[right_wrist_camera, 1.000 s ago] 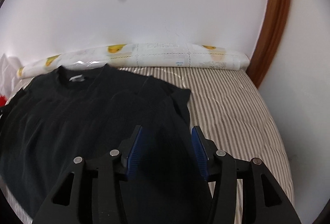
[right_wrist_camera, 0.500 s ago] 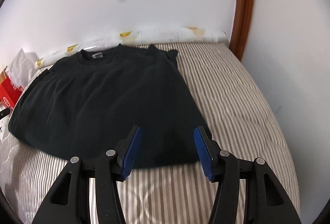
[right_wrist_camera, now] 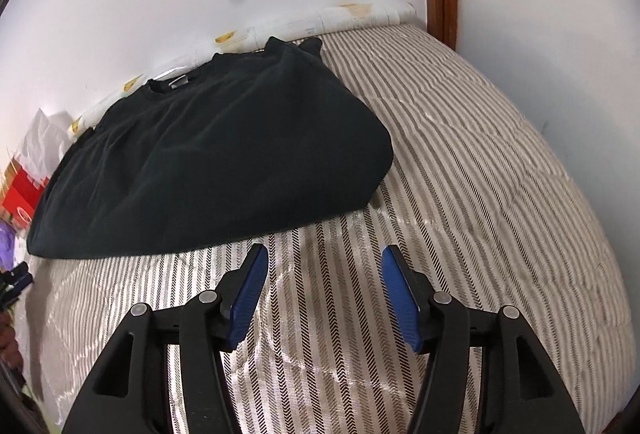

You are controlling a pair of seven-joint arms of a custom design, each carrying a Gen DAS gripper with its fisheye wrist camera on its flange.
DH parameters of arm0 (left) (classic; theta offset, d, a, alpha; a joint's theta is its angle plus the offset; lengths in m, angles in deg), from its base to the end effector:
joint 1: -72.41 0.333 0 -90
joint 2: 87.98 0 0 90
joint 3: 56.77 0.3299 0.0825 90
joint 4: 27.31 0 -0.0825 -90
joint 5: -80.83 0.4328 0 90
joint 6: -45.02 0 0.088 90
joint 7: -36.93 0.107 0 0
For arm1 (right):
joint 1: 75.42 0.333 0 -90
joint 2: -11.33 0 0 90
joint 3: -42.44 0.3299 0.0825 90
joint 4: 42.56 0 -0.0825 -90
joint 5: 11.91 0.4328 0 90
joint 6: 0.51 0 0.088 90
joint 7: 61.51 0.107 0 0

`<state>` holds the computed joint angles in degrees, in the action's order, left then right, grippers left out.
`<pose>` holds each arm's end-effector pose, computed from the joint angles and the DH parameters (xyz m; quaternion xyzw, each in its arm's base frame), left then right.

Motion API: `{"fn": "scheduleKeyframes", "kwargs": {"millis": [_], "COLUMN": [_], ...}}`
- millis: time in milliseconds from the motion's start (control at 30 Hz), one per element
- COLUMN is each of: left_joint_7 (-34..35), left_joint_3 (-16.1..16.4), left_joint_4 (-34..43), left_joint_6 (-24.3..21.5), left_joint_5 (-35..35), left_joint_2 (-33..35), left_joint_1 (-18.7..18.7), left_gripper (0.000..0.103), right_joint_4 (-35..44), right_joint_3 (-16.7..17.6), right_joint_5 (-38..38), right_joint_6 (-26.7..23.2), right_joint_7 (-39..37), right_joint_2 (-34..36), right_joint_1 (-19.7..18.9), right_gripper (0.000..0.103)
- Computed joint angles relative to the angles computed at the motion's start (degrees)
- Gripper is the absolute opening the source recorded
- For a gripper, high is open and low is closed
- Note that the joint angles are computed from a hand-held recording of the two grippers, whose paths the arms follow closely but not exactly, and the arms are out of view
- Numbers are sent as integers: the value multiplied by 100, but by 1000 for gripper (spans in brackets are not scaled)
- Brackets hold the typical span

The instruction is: Fold small clothes

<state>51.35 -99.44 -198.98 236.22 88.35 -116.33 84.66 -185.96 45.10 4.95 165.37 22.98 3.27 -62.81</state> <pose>0.3348 -0.1769 0.3098 -0.8184 0.4371 -0.3512 0.1258 0.5126 0.1221 0.3722 -0.7134 0.6468 -0.1155 0.2438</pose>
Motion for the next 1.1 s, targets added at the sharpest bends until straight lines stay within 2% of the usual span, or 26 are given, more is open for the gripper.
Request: {"fn": "scheduleKeyframes", "kwargs": {"millis": [133,200,300,367,467,567,633,733,800,833,867,967,1033,1100], "left_joint_7": [45,207,510,724,1097,1489,1733,1641,1510,1441,1364,1164,1034,892], "left_joint_3": [-640,-841,-1029,-1024,-1124,-1328,-1682,-2049,-2139,-2115,-2075,-1792,-1635,-1560], "left_joint_4": [132,169,265,329,455,604,746,896,967,965,942,819,757,715], "left_joint_6": [607,1158,1517,1544,1394,1012,628,32,-311,-341,-339,-222,-281,-458], "left_joint_5": [-392,-626,-1008,-1185,-1533,-1906,-2194,-2101,-1979,-1924,-1879,-1746,-1649,-1552], "left_joint_2": [331,692,1052,1181,1253,1158,987,610,408,385,361,328,196,-30], "left_joint_1": [736,1055,1327,1352,1411,1506,1743,2061,2126,2109,2083,1838,1658,1523], "left_gripper": [56,56,56,56,56,55,55,53,46,43,38,24,18,13], "right_joint_4": [133,238,387,504,712,895,961,1022,1088,1113,1125,1082,1072,991], "right_joint_3": [-121,-127,-96,-91,-92,-63,-29,-10,12,26,39,88,176,164], "right_joint_5": [602,780,843,913,1099,1165,1368,1262,1295,1301,1337,1458,2077,2157], "right_joint_6": [71,102,113,132,68,-6,19,158,165,162,176,319,300,348], "right_joint_7": [-245,-282,-227,-208,-222,-57,-111,91,108,86,23,-237,-853,-1000], "right_joint_2": [93,173,303,426,660,892,991,1089,1149,1168,1184,1153,1091,983], "right_joint_1": [132,147,122,110,87,46,26,27,12,10,1,-11,-60,-20], "right_gripper": [65,66,67,67,68,68,69,69,69,65,55,35,28,26]}}
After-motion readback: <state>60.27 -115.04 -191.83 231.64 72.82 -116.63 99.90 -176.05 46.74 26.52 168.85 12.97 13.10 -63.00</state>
